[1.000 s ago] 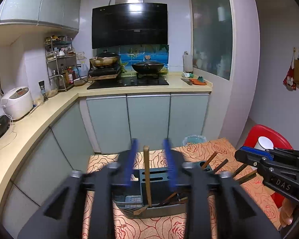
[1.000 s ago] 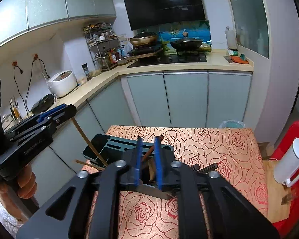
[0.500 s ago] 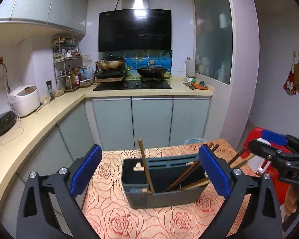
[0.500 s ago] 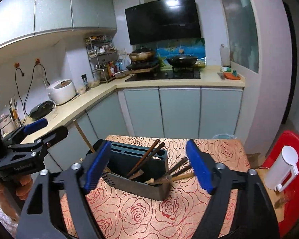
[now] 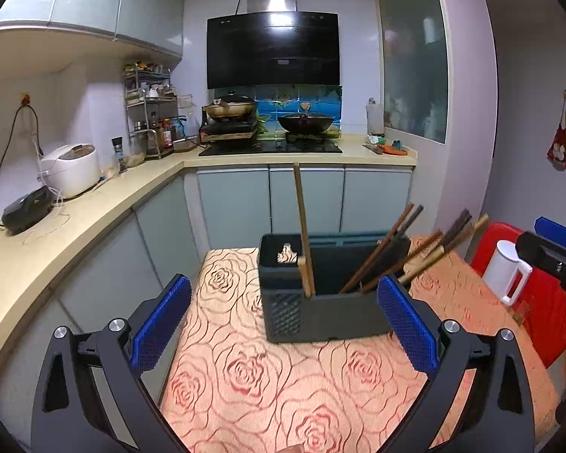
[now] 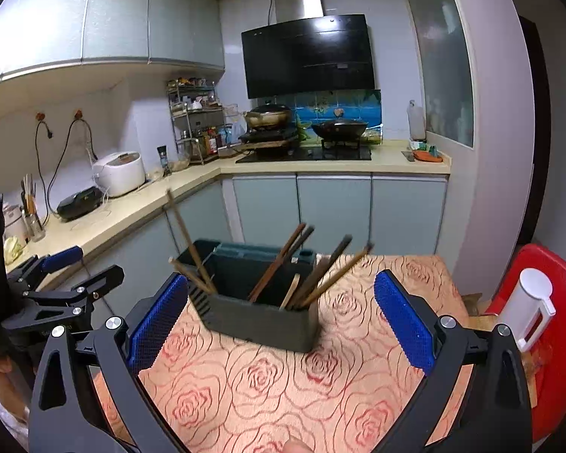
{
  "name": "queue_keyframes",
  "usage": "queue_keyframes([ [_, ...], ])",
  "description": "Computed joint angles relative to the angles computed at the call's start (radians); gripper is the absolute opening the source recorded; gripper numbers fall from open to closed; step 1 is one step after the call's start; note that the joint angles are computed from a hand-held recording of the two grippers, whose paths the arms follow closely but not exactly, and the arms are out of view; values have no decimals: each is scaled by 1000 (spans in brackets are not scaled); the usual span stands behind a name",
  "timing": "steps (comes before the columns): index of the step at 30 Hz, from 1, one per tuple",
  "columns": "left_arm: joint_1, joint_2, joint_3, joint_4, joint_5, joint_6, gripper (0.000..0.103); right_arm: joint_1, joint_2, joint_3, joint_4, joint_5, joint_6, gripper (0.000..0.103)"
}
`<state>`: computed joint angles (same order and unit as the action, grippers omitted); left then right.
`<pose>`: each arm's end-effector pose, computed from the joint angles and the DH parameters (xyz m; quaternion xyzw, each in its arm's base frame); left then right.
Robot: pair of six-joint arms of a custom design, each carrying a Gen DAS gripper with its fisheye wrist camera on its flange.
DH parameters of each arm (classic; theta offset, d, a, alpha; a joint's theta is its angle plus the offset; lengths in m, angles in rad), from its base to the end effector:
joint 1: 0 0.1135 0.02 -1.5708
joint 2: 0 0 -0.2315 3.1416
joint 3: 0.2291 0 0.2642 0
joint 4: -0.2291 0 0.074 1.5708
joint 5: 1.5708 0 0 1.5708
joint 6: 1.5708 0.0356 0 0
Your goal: Organize utensils
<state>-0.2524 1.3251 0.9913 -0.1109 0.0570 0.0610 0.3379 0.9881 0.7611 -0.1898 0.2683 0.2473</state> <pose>0.3145 -0.0832 0.2633 0.1469 0.8326 -0.0750 0.5288 0.2445 0.0759 0.2635 0.0353 0.8330 0.0486 0.5500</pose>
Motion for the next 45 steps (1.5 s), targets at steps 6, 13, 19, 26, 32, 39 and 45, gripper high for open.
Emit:
queue_keyframes([
  [6,11,-131,-196,66,-18,-18,96,84,-61,-126,44,84,40,96],
  [13,4,-239,-366,123,-57,-38,96,179,-93,-227,73,217,88,96],
  [19,-26,-305,-455,144,-93,-44,96,243,-104,-262,48,292,124,96],
  [26,-30,-357,-505,152,-105,-49,96,297,-100,-292,47,327,168,96],
  [32,-42,-373,-520,157,-125,-45,96,340,-104,-311,60,374,186,96],
  [39,-74,-361,-511,168,-161,-41,96,378,-102,-306,59,404,175,96],
  [45,-87,-355,-494,167,-174,-39,96,354,-131,-316,45,376,194,96],
])
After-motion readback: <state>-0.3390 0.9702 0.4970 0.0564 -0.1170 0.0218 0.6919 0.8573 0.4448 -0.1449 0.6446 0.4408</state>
